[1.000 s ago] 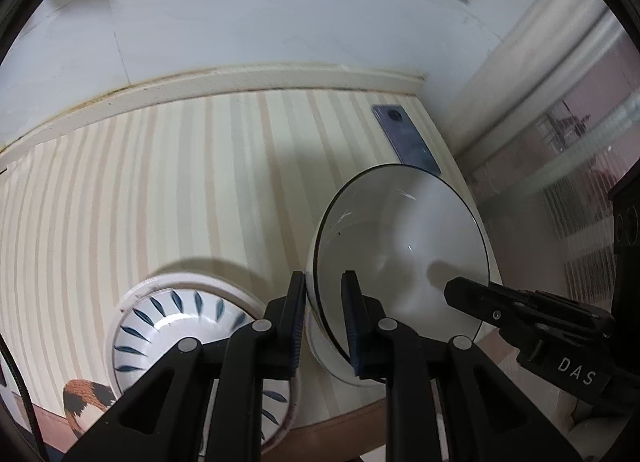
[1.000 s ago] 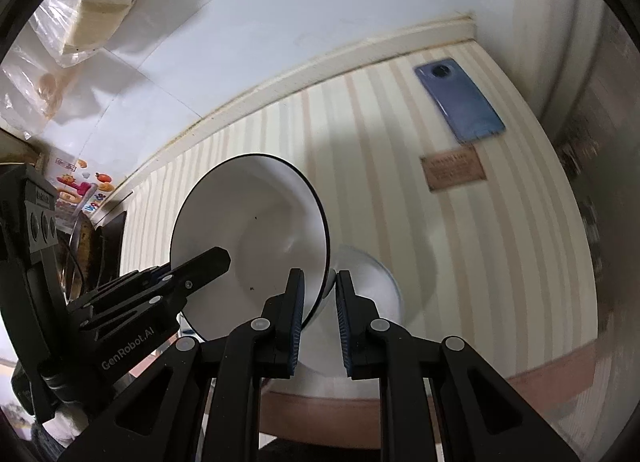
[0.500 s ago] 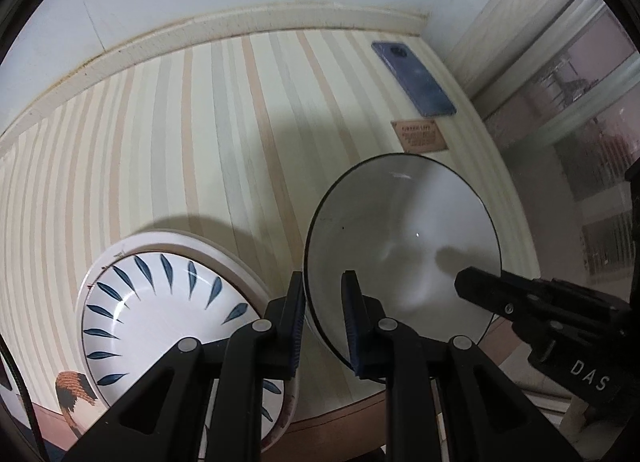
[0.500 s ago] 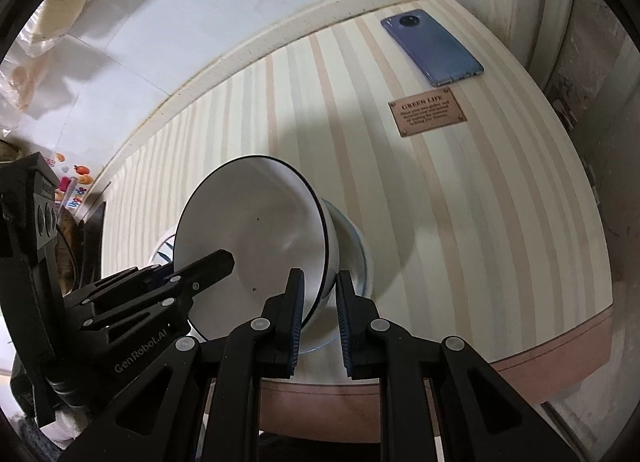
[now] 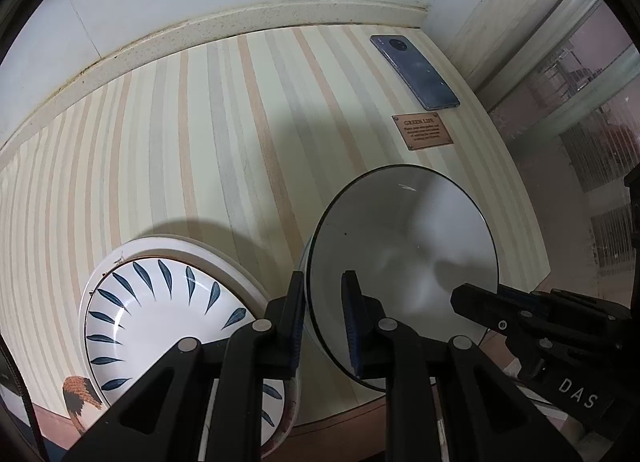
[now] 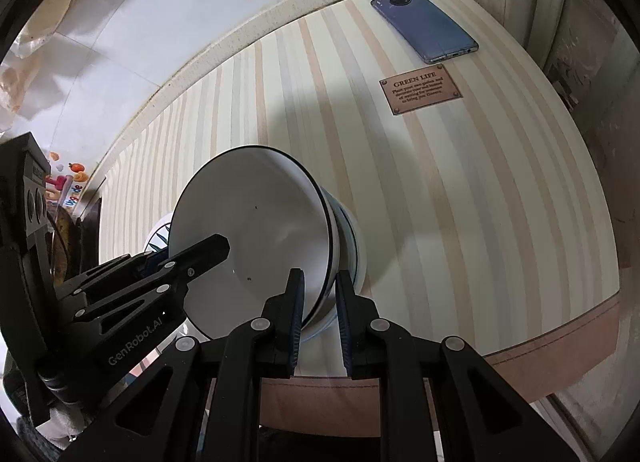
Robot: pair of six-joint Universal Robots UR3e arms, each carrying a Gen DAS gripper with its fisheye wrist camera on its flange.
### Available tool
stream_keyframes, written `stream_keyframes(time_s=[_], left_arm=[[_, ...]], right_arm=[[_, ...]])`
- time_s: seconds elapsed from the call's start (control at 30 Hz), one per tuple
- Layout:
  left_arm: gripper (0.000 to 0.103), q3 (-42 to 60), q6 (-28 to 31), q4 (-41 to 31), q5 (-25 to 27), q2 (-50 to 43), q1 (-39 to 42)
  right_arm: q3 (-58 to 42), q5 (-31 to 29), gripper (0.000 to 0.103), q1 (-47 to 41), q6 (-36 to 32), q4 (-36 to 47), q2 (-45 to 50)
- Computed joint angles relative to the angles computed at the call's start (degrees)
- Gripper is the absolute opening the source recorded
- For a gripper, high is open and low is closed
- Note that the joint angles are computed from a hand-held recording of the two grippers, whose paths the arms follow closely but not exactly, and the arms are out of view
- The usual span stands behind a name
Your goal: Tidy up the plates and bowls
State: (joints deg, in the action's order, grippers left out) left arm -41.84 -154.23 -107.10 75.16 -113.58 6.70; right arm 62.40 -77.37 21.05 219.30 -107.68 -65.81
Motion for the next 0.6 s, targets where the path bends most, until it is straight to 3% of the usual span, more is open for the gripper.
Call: stream_keyframes(time_s=[0.37, 0.53, 0.6], left_arm=[[0.017, 5.5, -0.63, -4.47, 2.11, -1.24, 0.06], [0.017, 9.49, 1.02, -8.75, 0.9, 1.01, 1.77], [0.023, 11.34, 2.78, -11.24, -0.2, 2.32, 2.85]], right_arm=[[-3.06, -0.54, 0.024, 0.12, -0.19, 4.35, -0.11], [-10.87, -5.0, 0.047, 2.31, -0.07, 12.06, -0.26], [-15.41, -7.48, 0.057, 3.74, 0.04, 16.2, -0.05]])
